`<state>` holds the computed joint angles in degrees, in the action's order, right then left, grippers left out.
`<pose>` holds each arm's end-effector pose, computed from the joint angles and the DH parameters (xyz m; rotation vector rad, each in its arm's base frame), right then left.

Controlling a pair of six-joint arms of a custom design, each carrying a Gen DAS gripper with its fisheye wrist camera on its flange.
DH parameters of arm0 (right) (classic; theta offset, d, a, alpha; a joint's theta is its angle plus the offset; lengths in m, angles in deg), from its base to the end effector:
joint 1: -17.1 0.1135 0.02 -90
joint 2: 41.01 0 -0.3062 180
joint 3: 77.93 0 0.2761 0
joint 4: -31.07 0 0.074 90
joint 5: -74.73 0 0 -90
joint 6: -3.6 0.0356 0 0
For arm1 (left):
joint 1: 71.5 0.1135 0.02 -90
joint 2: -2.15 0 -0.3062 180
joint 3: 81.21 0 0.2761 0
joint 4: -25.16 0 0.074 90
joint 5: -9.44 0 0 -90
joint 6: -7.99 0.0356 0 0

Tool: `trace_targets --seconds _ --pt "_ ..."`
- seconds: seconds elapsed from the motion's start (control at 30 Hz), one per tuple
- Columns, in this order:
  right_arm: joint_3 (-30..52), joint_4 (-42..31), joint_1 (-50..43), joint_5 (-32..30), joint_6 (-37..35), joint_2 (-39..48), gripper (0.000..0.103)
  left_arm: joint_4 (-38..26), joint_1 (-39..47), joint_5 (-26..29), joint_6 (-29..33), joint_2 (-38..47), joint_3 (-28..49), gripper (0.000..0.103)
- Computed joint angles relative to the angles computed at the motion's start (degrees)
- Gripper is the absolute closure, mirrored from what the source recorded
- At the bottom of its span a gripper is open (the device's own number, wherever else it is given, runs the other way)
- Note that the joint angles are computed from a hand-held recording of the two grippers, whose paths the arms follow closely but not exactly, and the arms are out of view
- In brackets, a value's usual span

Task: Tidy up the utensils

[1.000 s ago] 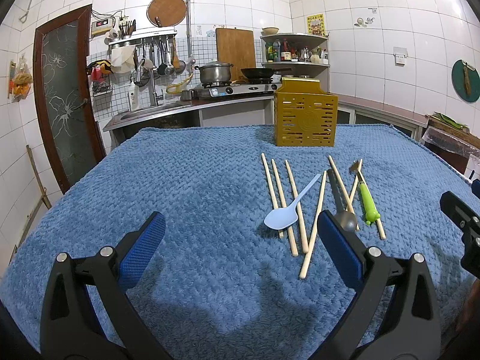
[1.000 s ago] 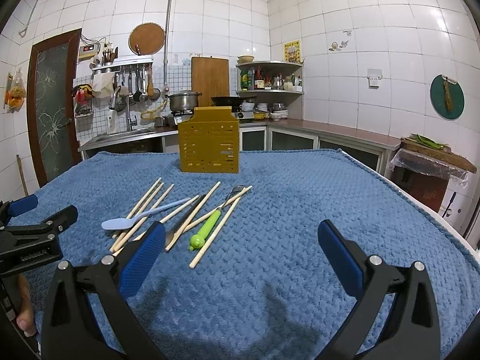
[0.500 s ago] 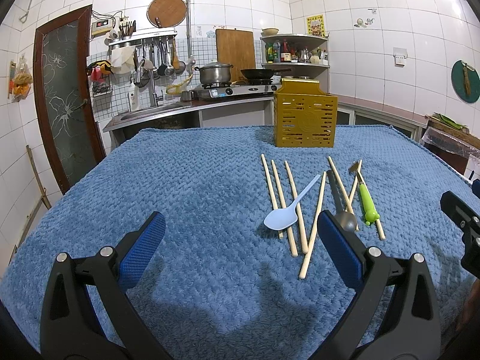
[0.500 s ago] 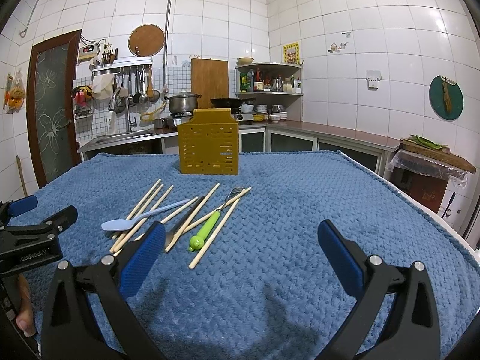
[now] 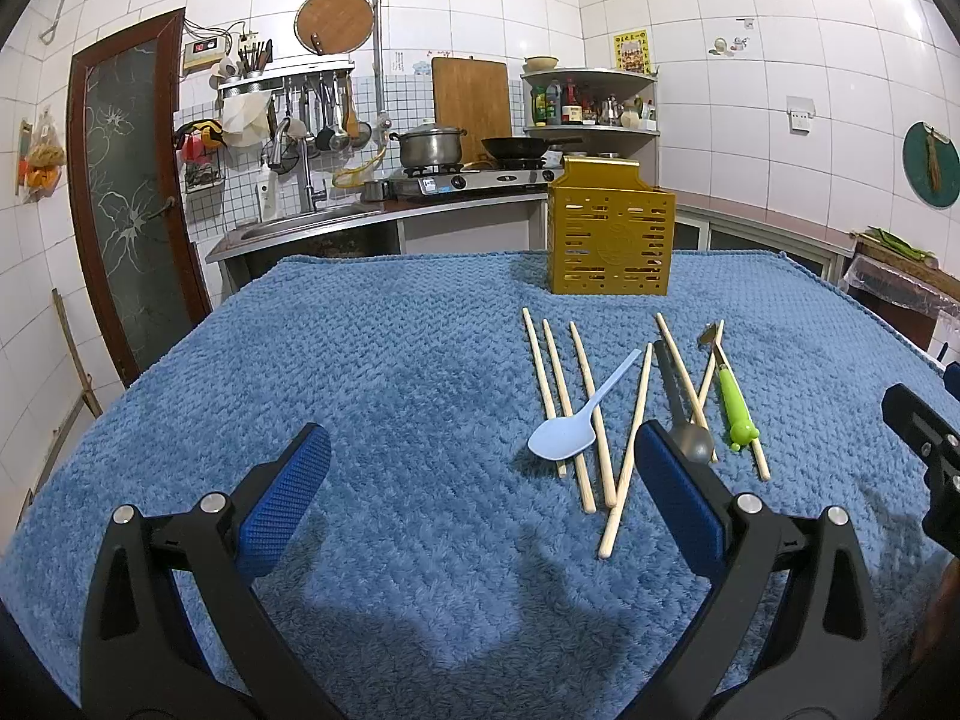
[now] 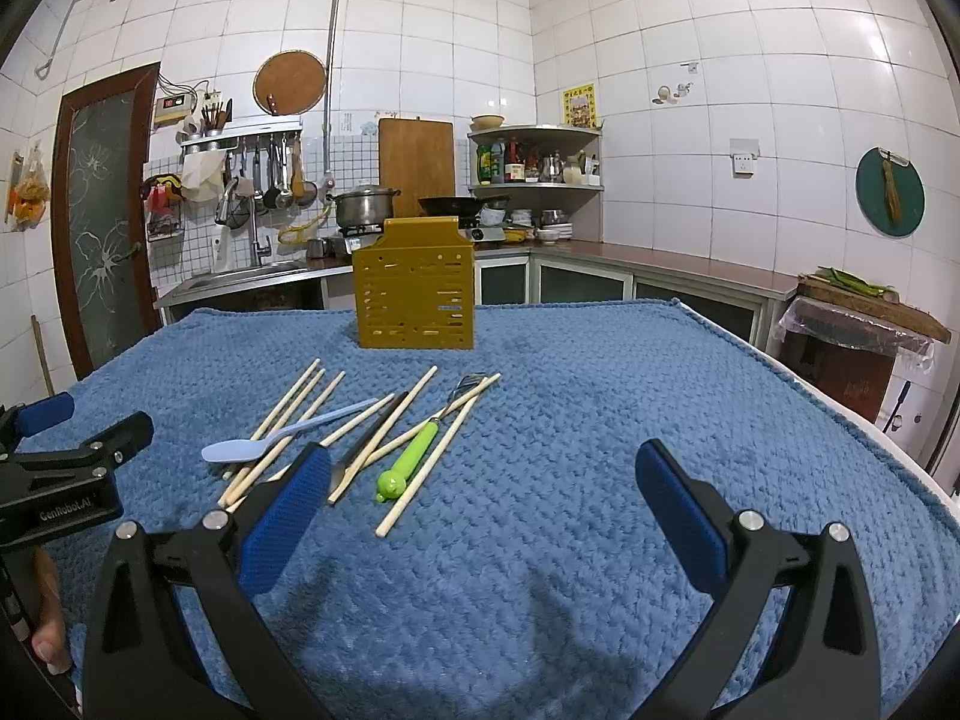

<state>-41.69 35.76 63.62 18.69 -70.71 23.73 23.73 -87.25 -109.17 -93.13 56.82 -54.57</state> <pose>0.1704 0.1508 0.2169 -0.1389 1.9097 0.1413 0.1762 -0.0320 0.1818 -0.2169 2.0128 0.2251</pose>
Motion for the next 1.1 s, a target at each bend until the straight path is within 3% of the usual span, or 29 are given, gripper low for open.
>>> trace_targets --seconds 0.9,1.1 --pt "-0.3 0.6 0.2 0.3 0.0 0.2 0.004 0.0 0.0 0.0 -0.1 0.1 0.0 0.005" --pt "-0.3 0.2 0.0 0.0 0.0 -0.3 0.004 4.1 0.2 0.0 -0.2 3.1 -0.8 0.005"
